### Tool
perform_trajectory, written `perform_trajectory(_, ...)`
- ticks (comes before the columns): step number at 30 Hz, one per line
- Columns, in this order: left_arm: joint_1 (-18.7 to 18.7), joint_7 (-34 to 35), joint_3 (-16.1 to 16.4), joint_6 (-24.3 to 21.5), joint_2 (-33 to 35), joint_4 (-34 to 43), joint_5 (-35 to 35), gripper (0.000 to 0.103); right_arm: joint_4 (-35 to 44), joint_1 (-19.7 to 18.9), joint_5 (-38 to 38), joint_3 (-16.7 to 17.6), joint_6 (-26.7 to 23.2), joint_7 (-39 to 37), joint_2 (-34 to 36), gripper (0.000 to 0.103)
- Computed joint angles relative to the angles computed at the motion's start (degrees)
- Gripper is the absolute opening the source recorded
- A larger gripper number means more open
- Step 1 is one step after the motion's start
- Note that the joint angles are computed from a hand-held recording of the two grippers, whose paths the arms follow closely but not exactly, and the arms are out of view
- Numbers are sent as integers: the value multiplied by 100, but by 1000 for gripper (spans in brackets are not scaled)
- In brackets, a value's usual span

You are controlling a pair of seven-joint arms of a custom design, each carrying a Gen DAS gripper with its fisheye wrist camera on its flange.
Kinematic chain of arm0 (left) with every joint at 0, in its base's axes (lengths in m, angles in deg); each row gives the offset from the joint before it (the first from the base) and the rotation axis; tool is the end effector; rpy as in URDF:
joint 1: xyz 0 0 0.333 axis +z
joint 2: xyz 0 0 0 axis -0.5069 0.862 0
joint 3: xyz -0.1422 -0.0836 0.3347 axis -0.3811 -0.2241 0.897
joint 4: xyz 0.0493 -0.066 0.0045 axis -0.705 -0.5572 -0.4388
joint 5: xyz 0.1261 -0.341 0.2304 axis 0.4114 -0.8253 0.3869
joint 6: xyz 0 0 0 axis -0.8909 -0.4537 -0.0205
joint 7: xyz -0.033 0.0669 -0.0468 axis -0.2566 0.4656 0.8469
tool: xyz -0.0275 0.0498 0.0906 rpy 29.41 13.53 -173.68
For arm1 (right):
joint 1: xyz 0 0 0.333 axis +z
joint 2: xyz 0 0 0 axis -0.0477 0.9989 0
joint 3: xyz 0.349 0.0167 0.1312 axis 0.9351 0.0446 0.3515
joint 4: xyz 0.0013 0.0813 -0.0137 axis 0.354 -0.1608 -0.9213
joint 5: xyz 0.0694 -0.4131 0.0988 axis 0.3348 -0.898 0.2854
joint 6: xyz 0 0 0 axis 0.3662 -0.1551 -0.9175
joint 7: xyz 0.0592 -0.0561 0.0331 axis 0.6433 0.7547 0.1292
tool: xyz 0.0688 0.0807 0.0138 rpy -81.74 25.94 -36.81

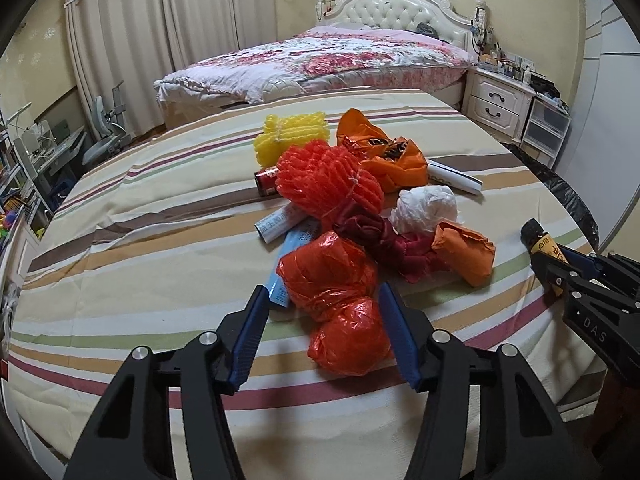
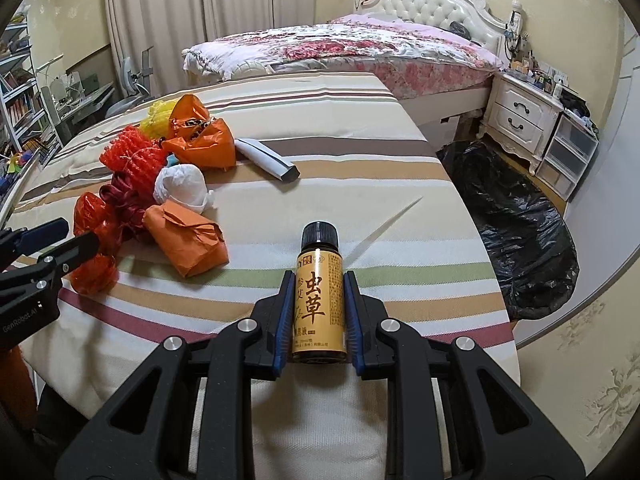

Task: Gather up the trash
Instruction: 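Lift the gold bottle with the right tool while the left tool grasps a red bag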

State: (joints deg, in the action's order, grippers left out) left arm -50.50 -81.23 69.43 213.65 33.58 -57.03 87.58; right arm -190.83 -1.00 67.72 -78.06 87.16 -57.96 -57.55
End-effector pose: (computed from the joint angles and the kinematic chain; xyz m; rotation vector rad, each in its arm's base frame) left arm 0.5040 -0.3125 0.3715 -2.1124 1.2459 -0.4140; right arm 0.6202 0.0113 0.3550 -2.2513 0.9333 -0.3688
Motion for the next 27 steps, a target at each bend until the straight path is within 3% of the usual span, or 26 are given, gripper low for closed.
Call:
perform_trajectory(4,8,48,9,261,40,-23,81,41,38,-17,25,-4,-70,45,26,23)
perform_trajectory(12,-68,-200,-16,73,-94,-85,288,34,-11,-38,185,-4,-89,-66,-11,23)
perform_trajectory(20,-95,-542,-107,-265,-330,-206,679,34,-71,-24,395,-20,-67,-242,-113,23)
perform_trajectory(27,-39,-648,-120,-252,-390,-132,957,33,-46,-24,631,-67,-107,-360,-233,23)
